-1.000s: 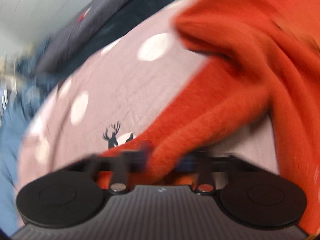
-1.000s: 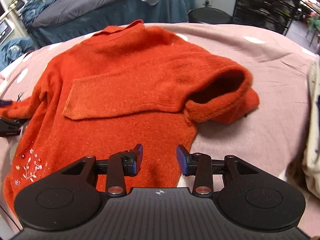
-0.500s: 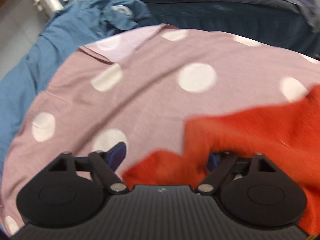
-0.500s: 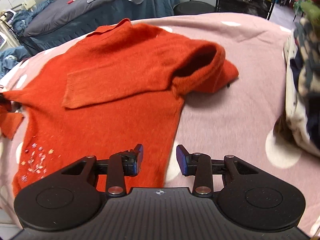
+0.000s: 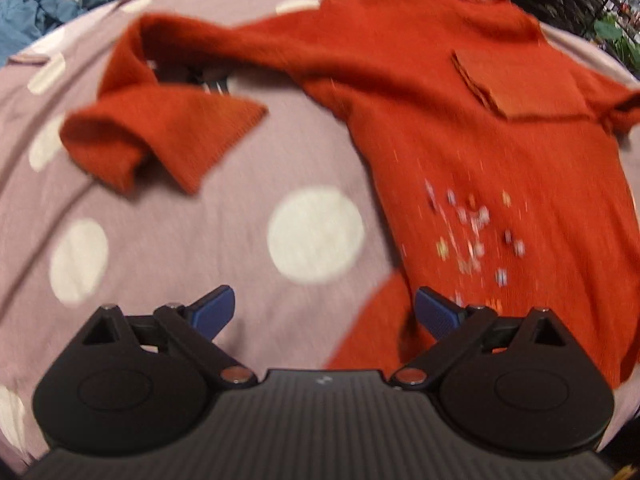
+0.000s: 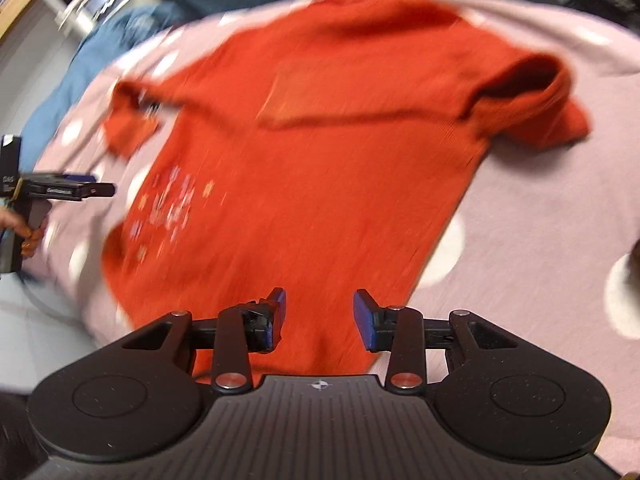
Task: Fold small clothes
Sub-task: 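Grasp the sweater hem with the left gripper and pull it taut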
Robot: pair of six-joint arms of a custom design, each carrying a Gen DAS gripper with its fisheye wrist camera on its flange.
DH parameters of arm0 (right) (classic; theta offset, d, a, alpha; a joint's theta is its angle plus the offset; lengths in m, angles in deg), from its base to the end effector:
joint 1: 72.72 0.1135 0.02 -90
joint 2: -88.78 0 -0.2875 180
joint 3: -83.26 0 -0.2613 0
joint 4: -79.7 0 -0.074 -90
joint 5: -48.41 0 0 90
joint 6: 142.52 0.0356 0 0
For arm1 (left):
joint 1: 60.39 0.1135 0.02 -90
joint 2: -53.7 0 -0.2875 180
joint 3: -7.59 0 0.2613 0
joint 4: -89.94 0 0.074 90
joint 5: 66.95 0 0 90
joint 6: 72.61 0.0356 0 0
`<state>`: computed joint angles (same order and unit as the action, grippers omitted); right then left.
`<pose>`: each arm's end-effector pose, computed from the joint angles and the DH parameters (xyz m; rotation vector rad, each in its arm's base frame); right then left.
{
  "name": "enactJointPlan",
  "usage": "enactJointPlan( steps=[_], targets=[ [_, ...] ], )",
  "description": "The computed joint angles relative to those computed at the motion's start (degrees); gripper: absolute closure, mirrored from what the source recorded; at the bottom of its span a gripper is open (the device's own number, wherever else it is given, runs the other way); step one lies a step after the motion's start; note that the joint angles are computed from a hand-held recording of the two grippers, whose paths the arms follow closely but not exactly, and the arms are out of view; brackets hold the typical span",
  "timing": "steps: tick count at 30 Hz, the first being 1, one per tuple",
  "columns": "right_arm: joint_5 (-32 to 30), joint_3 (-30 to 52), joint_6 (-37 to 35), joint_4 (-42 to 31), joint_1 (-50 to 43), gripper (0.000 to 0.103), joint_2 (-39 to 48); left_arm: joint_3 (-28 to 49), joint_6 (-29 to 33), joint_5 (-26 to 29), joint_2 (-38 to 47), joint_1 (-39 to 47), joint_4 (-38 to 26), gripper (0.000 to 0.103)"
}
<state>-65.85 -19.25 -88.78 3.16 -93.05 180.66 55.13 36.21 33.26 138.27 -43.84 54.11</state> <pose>0.2684 -0.0838 0.2295 -0.3972 2.8752 0.5605 0.2257 0.0605 0.1382 0.0932 2.8000 -0.1102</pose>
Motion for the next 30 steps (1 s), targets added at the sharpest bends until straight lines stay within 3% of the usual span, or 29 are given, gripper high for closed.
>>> enactJointPlan(
  steps=[4, 6, 9, 10, 11, 16, 17, 18, 19, 21, 27, 30],
  targets=[
    [2.19, -4.25, -1.05, -1.11, -0.76, 0.035, 0.11, -7.16, -4.52, -1.82, 0.55, -0.56, 5.68, 0.011],
    [3.85, -5.92, -0.25, -1.10, -0.99, 0.034, -0.84, -10.60, -5.82, -1.84, -3.45, -1.11, 7.86, 0.019],
    [3.14, -7.43, 0.78, -0.03, -2.97, 0.027, -1.13, -10.56, -7.25, 0.43, -6.85, -0.25, 4.20, 0.060],
    [3.01, -8.01, 1.91, 0.70, -3.69, 0.019, -0.85, -9.82, -7.46, 2.24, -7.33, 0.29, 1.82, 0.084],
    [3.04, -8.40, 3.33, 1.21, -4.01, 0.013, -0.14, -8.99, -7.63, 4.31, -7.33, 0.93, -0.61, 0.095],
    [-3.71, -8.73, 7.84, -3.16, -5.16, 0.018, 5.24, -8.70, -8.14, 3.63, -10.68, 0.20, -4.81, 0.095],
    [-4.39, -8.73, 7.79, -4.39, -4.26, 0.035, 6.00, -8.42, -8.28, 3.46, -11.22, 0.44, -5.44, 0.095],
    [-4.35, -9.36, 7.19, -4.38, -3.35, 0.059, 5.29, -7.87, -8.04, 3.18, -12.12, 0.98, -6.56, 0.096],
    [-3.67, -9.79, 5.76, -4.27, -2.93, 0.092, 4.02, -7.12, -7.79, 3.05, -12.47, 1.52, -7.24, 0.096],
    [-1.88, -9.30, 3.94, -5.46, -2.73, 0.093, 1.88, -5.78, -6.78, 3.15, -13.91, 3.58, -9.51, 0.096],
    [4.50, 3.16, -9.08, -21.90, -12.62, 0.095, 3.44, -2.89, -2.12, 2.38, -15.50, 6.86, -15.76, 0.096],
    [6.99, 4.29, -10.18, -22.31, -15.26, 0.096, 4.53, -5.35, -0.83, 0.89, -13.74, 6.90, -15.39, 0.095]
  ],
)
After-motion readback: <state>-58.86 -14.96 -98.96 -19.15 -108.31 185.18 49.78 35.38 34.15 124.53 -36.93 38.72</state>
